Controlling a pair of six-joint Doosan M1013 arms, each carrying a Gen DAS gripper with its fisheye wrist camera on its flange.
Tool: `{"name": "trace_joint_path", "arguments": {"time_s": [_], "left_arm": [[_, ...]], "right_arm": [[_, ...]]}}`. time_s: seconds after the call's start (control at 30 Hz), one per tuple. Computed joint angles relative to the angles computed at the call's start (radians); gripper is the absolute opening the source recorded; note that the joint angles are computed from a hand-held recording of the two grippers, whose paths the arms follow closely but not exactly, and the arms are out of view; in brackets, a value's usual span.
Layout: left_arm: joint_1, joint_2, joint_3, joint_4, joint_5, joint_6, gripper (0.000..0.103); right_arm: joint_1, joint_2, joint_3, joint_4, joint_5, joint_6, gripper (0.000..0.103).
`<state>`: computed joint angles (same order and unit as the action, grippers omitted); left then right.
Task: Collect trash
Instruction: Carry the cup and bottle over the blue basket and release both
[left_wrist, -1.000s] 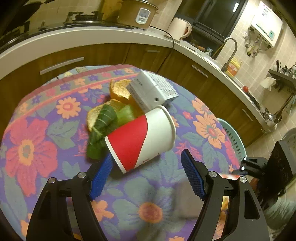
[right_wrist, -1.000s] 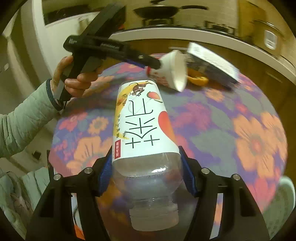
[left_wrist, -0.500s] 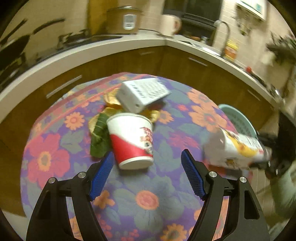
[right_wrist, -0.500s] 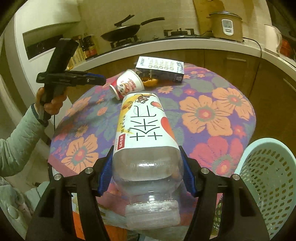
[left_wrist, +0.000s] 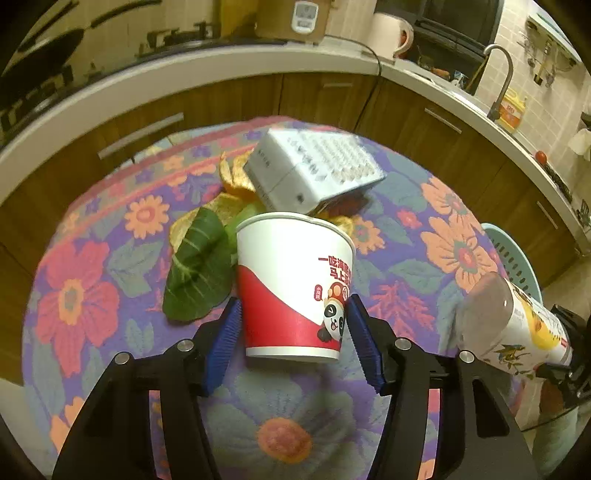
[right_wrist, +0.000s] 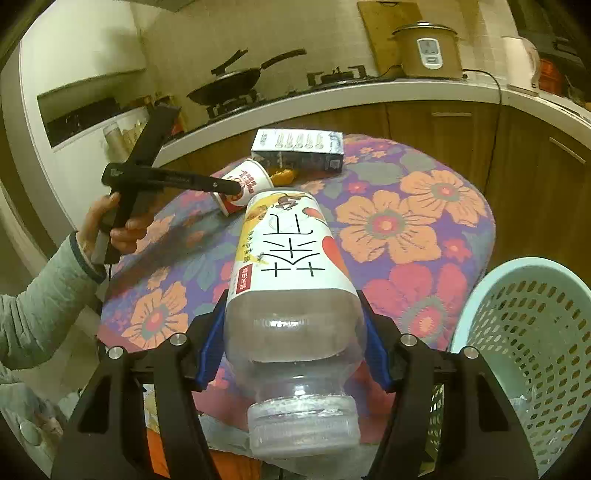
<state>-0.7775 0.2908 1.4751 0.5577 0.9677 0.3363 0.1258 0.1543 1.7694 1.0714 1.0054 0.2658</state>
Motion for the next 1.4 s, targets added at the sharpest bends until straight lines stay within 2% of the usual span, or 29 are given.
{"name": "trace_joint_path", "arguments": {"time_s": [0.13,0.33,0.53,0.7,0.83,1.03,1.13,1.3,1.4], "left_arm": [[-0.02,-0.007,-0.007,0.028,-0.026,-0.021,0.054],[-0.048,0.032,-0.093,0.028,-0.048,0.074,0.054],[-0.056,0.103,-0.209,-0.035,-0.087,0.201,0.054],[-0.059,0.192,-0.343,-0.129,-0.09,0.343,0.055],[-0.062,0.283,-0.472,-0.214,-0.059,0.445,0.055],[-0.059,0.43,-0.664,-0.345,0.029,0.55,0.055],[-0.058,0.478,-0.726,-0.379,0.069,0.564,0.056],[-0.049,0.513,-0.763,-0.431,0.083,0.57,0.058],[-0.041,0.512,-0.754,-0.467,0.073,0.569,0.058]], "right_arm": [[-0.023,-0.011,0.018,0.041,-0.012,-0.01,0.059],[-0.065,-0.023,0.041,0.093,-0.037,-0.017,0.058],[-0.125,-0.036,0.065,0.162,-0.077,-0.015,0.058],[-0.185,-0.041,0.082,0.194,-0.151,0.031,0.058],[-0.204,-0.038,0.092,0.138,-0.273,0.139,0.058],[-0.197,-0.001,0.076,-0.024,-0.384,0.385,0.059],[-0.187,0.014,0.062,-0.109,-0.398,0.487,0.06],[-0.171,0.045,0.026,-0.218,-0.393,0.648,0.061],[-0.18,0.059,0.011,-0.208,-0.352,0.668,0.062]]}}
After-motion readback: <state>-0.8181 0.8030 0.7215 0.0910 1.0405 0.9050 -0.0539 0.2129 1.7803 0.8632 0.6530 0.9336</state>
